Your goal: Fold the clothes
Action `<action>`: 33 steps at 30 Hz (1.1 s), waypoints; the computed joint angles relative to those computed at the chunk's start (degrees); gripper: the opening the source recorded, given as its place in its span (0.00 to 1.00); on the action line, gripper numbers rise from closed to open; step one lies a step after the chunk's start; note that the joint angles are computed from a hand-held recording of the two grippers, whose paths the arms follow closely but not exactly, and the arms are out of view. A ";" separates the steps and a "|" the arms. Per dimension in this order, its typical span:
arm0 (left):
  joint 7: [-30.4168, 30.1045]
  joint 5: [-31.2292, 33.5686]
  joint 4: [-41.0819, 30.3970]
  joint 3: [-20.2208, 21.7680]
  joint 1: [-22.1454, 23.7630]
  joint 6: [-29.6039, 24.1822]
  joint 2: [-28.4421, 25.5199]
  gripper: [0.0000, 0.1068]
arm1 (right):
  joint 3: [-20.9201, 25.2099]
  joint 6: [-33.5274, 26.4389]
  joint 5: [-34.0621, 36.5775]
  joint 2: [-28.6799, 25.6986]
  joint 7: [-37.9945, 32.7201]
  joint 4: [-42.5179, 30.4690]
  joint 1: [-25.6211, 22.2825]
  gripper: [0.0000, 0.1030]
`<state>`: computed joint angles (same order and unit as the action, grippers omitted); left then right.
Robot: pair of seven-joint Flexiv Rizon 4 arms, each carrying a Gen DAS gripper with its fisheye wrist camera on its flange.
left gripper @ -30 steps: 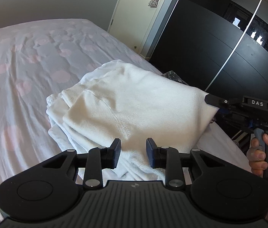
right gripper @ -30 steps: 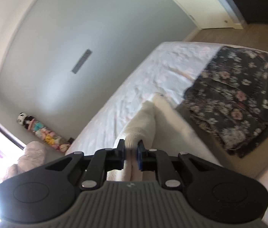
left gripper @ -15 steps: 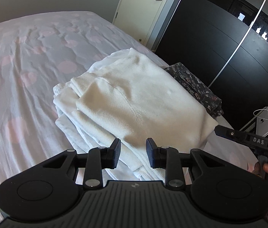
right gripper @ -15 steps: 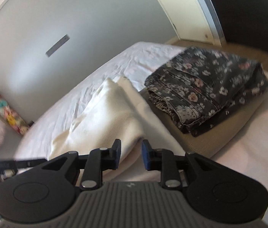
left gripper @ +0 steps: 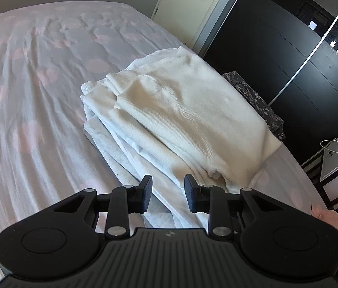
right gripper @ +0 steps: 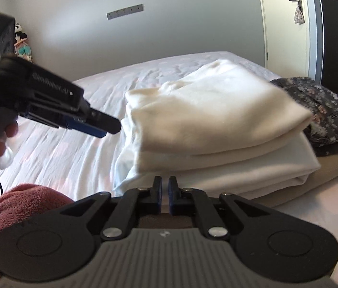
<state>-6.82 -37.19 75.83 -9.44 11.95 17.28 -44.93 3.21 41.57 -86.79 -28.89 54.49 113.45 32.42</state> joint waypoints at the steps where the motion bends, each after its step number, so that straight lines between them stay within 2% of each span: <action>1: -0.29 -0.08 -0.49 -0.01 0.15 -0.42 -0.30 0.24 | 0.06 -0.06 1.40 -0.94 -1.17 -0.95 0.02 0.07; 8: -3.70 -0.42 -5.22 -0.05 1.06 -2.11 -3.24 0.24 | -2.55 -6.46 4.63 -4.53 -4.60 -6.20 3.33 0.07; 12: -6.25 -0.36 -8.31 -0.26 1.55 -2.80 -5.20 0.24 | -3.35 -7.65 5.18 -4.63 -6.92 -6.91 2.71 0.07; 18: -8.28 0.00 -10.59 -0.72 2.16 -4.14 -6.73 0.24 | -4.10 -0.36 1.90 -5.70 -9.24 -8.24 -0.27 0.07; 23: -9.39 0.24 -11.08 -0.88 2.05 -4.38 -7.18 0.24 | -4.06 1.30 3.48 -7.67 -17.72 -10.94 0.68 0.03; 26: -9.50 0.67 -11.49 -0.91 1.96 -4.76 -7.44 0.24 | -4.78 9.77 0.17 -8.89 -14.97 -12.02 -1.30 0.01; 29: -9.71 0.96 -12.54 -0.89 2.05 -5.07 -8.09 0.24 | -5.32 11.04 2.30 -10.50 -18.40 -13.86 -0.29 0.01; 33: -9.95 1.04 -13.77 -1.13 2.13 -5.52 -8.72 0.24 | -6.14 10.53 0.54 -8.38 -13.23 -11.65 1.20 0.02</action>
<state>-16.77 -36.15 62.06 -10.57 14.08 11.76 -53.65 -2.94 52.10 -86.24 -37.27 41.25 101.80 33.61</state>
